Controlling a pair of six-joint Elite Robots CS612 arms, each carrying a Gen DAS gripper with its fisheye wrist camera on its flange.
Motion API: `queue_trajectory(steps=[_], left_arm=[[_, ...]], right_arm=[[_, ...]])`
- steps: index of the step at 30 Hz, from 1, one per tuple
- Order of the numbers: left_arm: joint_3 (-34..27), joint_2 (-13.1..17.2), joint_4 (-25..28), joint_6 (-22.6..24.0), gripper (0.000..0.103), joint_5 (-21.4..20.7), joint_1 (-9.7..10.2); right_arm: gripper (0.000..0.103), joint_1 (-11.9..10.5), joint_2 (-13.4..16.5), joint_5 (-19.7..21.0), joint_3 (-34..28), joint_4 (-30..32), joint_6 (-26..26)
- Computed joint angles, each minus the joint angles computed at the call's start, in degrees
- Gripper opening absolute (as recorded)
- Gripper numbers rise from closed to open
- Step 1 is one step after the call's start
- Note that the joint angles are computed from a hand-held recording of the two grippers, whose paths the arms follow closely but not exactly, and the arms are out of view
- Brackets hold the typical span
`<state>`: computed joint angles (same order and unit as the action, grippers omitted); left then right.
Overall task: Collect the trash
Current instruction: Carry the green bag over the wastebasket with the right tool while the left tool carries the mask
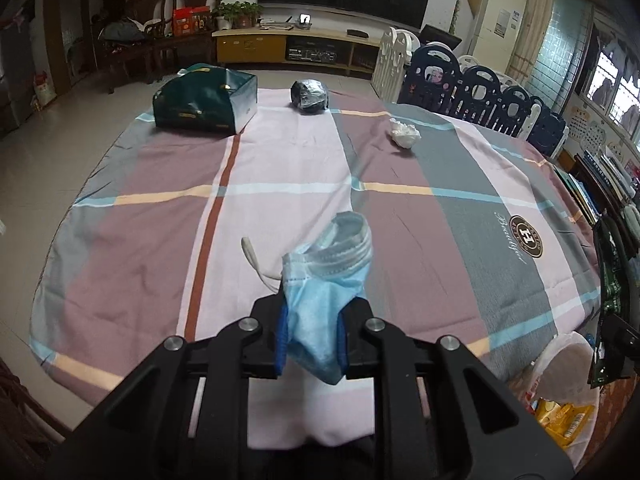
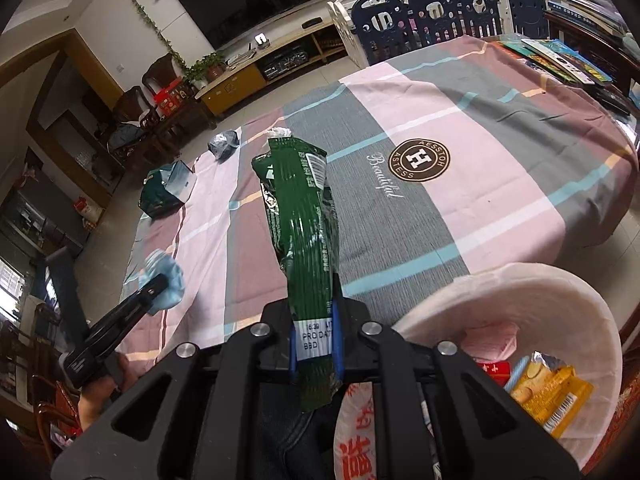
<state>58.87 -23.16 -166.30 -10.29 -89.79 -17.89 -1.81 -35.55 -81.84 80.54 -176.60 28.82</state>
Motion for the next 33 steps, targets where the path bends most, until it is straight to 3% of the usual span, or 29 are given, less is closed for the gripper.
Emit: queue_trajectory(steps=[6, 11, 18, 33], left_arm=[[9.2, -5.7, -7.8, 1.3, 0.019, 0.6, -0.31], [13.1, -8.5, -12.4, 1.8, 0.019, 0.5, -0.50], [14.9, -9.8, -14.3, 1.8, 0.019, -0.2, -0.54], [15.0, -9.9, -14.1, 1.7, 0.019, -0.4, -0.45]], right_arm=[[0.014, 0.3, -2.2, -0.9, 3.3, -1.4, -0.8], [0.014, 0.8, -3.6, -2.2, 4.9, -2.0, -2.2], [0.014, 1.2, -4.4, -2.7, 5.6, -2.6, -3.1], [0.014, 1.0, -3.7, -1.6, 5.0, -1.1, -2.7]])
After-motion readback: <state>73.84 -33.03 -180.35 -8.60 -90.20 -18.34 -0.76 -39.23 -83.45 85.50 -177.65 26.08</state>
